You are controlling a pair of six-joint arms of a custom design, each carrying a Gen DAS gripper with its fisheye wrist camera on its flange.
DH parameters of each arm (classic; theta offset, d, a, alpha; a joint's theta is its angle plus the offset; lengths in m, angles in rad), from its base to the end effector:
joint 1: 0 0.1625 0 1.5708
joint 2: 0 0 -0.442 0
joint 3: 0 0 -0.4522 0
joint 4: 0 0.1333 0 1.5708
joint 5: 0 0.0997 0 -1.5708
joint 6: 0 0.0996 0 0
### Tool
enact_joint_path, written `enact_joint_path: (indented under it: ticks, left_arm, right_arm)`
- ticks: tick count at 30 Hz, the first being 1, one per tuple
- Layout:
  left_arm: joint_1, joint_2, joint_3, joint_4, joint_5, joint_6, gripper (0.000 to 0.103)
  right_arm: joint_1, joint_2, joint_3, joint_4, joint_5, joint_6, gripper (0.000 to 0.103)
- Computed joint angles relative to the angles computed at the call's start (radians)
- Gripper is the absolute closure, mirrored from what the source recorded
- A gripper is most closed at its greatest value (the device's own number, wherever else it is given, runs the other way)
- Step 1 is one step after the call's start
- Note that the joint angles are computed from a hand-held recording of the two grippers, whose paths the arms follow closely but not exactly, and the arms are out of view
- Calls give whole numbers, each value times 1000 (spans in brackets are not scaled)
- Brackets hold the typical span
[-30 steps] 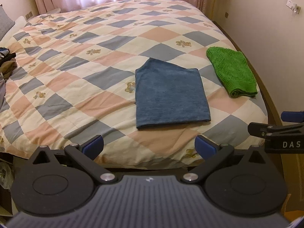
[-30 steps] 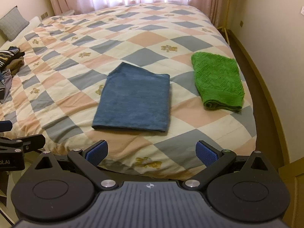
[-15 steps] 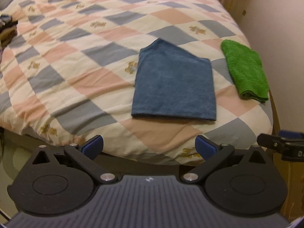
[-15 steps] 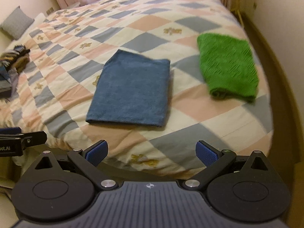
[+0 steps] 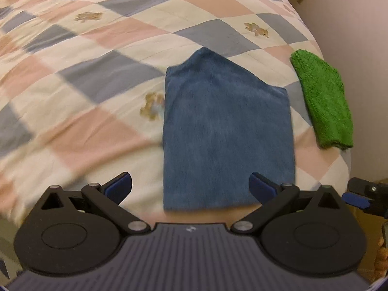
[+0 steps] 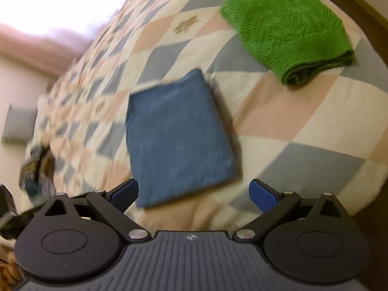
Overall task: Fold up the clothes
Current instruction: 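Move both grippers down to the edge of the folded blue jeans, then close both grippers on the folded jeans edge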
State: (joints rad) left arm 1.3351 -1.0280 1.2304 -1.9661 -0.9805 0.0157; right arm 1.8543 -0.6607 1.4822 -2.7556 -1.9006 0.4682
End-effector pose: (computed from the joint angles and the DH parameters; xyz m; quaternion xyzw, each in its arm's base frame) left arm 0.0002 -0.8074 0.3880 0.0916 0.9483 -0.1234 0.2777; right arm 0.3162 -0.7241 0.0500 -0.1190 -0.9633 0.2250 0.0848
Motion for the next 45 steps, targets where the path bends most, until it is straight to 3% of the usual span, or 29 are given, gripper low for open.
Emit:
enact_joint_path:
  ticks: [3,7,11,16,20,23,24,25,26,30,31,34,37,39,43,45]
  left_arm:
    - [43,100,-133,60,-27,45,2]
    - [97,205,-283,155,-85,29,2]
    - [138,252,-333,144,-151,10,2]
    - [183,280,-353,101,-270,19,5]
    - [224,294,-358,68,-395,25,5]
    - [250,303,-367,57,-476,12,5]
    - [253,307,-376,66,-499,16,12]
    - [258,313,-390,82,-535,25,33]
    - [259,324,-416,120,-560,33,36]
    - [252,340,-452,170,-539,94,36]
    - [256,348,-465,184,-546,88,32]
    - [261,373,-484,188,-546,96,20]
    - [247,384,-492,189,-524,120,19]
    - [237,389,-500,194,-512,130,25]
    - [211,399,-554,242,-501,164,53]
    - [186,443,-651,303,-501,220,54]
  right_arm:
    - [-29,76,-86,13,-2,-12,15]
    - [-57,182,-209,31,-22,-110,16]
    - [-89,253,-293,59,-14,-179,13]
    - [-142,294,-335,72,114,-249,11]
    - [-188,314,-345,52,263,-282,5]
    - [-200,337,-373,59,325,-293,5]
    - [-202,344,-384,65,341,-296,7]
    - [-200,352,-401,90,343,-303,12]
    - [-201,353,-410,110,356,-298,17]
    - [-208,333,-406,159,406,-274,39]
    - [-212,323,-396,162,412,-266,42]
    - [-224,334,-405,166,426,-251,42]
    - [-240,349,-413,149,461,-233,42]
    - [-241,350,-404,129,482,-235,47]
    - [-245,312,-310,-10,542,-164,65]
    - [-236,286,-254,-90,548,-133,66]
